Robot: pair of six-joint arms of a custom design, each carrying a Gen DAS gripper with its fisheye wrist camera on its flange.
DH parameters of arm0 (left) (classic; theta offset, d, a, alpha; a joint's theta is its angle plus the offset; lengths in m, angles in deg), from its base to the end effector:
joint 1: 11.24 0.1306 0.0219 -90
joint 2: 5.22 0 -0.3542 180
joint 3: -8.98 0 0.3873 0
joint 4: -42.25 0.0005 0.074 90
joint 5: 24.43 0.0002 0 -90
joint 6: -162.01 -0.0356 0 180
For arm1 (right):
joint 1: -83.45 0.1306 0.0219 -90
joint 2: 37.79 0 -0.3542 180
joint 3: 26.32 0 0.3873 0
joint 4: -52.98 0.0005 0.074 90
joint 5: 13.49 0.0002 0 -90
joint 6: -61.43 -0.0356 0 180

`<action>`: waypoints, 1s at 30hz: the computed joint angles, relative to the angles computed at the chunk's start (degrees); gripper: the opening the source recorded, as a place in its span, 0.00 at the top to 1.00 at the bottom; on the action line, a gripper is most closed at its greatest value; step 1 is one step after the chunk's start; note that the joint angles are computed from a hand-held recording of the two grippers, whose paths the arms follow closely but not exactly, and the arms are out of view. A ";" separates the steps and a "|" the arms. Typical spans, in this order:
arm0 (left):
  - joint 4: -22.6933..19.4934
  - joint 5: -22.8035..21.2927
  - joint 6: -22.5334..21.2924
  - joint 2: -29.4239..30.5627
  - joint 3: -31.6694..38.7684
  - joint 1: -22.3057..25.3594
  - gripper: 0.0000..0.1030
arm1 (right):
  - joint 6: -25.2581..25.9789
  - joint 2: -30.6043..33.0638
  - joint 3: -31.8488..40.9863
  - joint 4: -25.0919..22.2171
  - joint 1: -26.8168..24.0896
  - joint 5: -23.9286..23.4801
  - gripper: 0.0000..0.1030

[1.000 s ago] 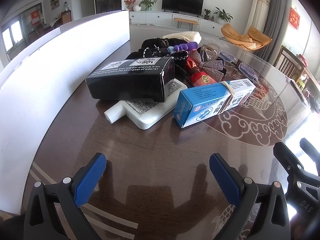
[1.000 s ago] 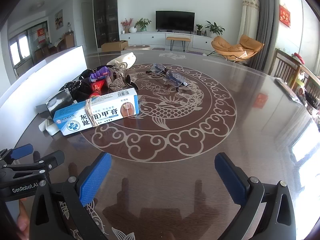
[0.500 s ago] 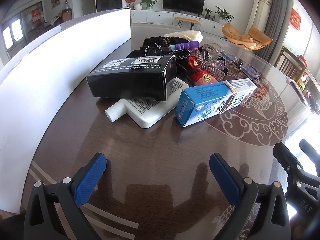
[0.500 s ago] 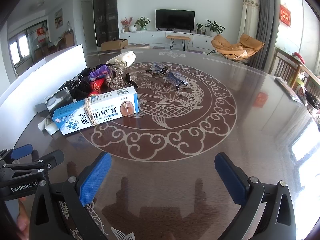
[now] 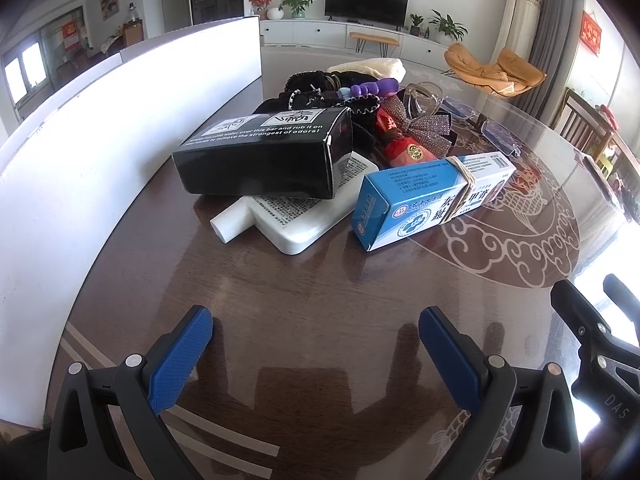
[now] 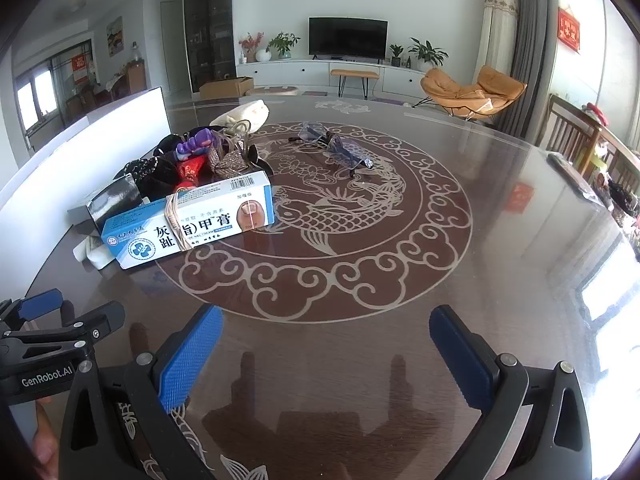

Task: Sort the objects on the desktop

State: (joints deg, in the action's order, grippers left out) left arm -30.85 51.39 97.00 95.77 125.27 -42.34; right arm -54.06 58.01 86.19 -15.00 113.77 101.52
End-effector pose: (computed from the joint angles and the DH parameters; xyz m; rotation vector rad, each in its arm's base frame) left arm 0.4501 -0.2619 0.4886 0.0442 2.5338 -0.0657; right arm 0.4351 0.2364 0.5113 0.0840 2.3557 -0.0740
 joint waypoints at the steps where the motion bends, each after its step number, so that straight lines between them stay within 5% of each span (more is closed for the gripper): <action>1: -0.12 -0.16 -0.08 0.05 0.06 -0.06 0.00 | -0.08 0.04 0.13 -0.15 -0.07 -0.10 0.00; 30: -1.27 -1.62 -0.82 0.73 0.84 -0.43 0.00 | -1.64 3.92 4.26 -6.64 -1.29 -3.04 0.00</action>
